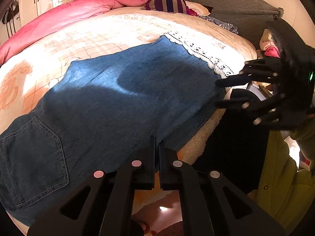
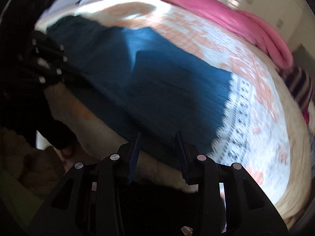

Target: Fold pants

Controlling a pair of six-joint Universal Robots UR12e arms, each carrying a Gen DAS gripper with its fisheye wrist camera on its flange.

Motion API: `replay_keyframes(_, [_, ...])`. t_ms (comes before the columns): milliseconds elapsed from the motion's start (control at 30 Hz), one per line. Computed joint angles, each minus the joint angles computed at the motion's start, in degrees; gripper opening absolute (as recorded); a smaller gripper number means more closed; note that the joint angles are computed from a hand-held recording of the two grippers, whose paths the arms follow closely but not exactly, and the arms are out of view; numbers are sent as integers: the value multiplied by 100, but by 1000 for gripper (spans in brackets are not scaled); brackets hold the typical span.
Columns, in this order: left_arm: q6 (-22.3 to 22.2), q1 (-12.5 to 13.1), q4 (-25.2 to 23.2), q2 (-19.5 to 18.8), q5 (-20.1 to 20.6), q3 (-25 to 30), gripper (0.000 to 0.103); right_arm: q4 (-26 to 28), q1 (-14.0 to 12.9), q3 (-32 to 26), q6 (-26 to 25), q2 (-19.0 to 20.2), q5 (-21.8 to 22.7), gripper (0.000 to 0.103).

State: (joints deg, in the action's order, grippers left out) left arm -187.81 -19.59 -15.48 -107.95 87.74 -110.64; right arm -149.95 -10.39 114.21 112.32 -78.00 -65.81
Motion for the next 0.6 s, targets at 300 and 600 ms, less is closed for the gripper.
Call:
replay_keyframes(300, [98,25,-210,11,-136,27,7,1174,-74,-365,-397,71,-24,0])
replay_keyframes(600, [-161,165,-124,139,-345,-147,42,2029,-280,-697,-155,185,271,28])
